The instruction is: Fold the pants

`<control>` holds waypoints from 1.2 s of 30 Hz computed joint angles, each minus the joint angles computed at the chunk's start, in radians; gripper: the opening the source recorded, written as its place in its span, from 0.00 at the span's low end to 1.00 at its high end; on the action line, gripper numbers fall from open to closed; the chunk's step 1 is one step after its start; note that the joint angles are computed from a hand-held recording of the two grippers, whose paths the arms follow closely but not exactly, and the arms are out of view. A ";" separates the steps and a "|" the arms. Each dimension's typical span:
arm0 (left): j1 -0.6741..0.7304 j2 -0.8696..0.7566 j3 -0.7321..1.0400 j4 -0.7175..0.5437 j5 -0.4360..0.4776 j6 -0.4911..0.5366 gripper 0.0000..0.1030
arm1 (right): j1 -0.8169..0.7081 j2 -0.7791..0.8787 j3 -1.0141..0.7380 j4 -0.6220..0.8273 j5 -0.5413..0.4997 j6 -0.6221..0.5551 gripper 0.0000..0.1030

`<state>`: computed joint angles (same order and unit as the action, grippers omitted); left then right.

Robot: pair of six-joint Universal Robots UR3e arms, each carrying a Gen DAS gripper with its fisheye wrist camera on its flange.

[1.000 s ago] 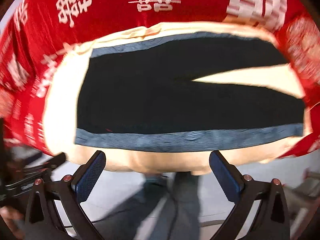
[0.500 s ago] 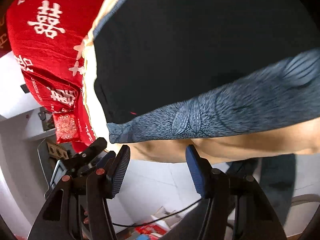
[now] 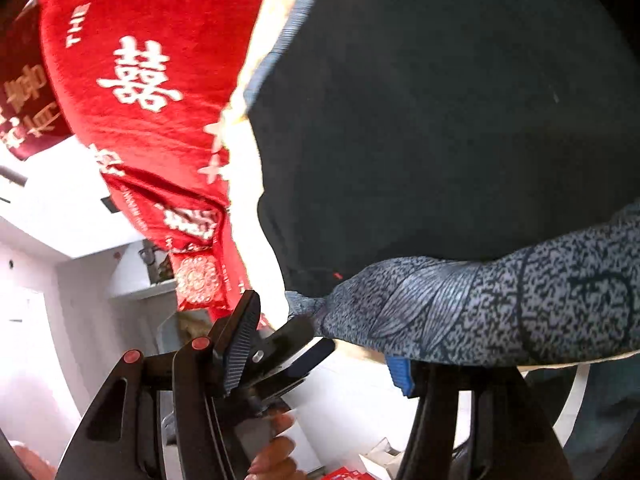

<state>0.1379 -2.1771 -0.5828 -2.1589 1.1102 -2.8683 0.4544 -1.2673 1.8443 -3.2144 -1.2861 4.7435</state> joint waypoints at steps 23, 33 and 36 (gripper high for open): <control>-0.057 -0.159 0.232 -0.057 0.082 -0.025 0.29 | 0.249 -0.288 0.718 -0.485 -0.566 0.522 0.61; -0.074 -0.179 0.260 -0.059 0.114 -0.005 0.36 | 0.268 -0.666 0.782 -0.025 -0.556 0.530 0.63; -0.078 -0.182 0.259 -0.058 0.091 -0.005 0.44 | 0.242 -0.667 0.787 -0.041 -0.514 0.459 0.56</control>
<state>0.0599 -2.3595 -0.3235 -2.2173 1.2009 -2.8737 0.6962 -1.9348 2.6310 -3.2559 -1.7997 5.2025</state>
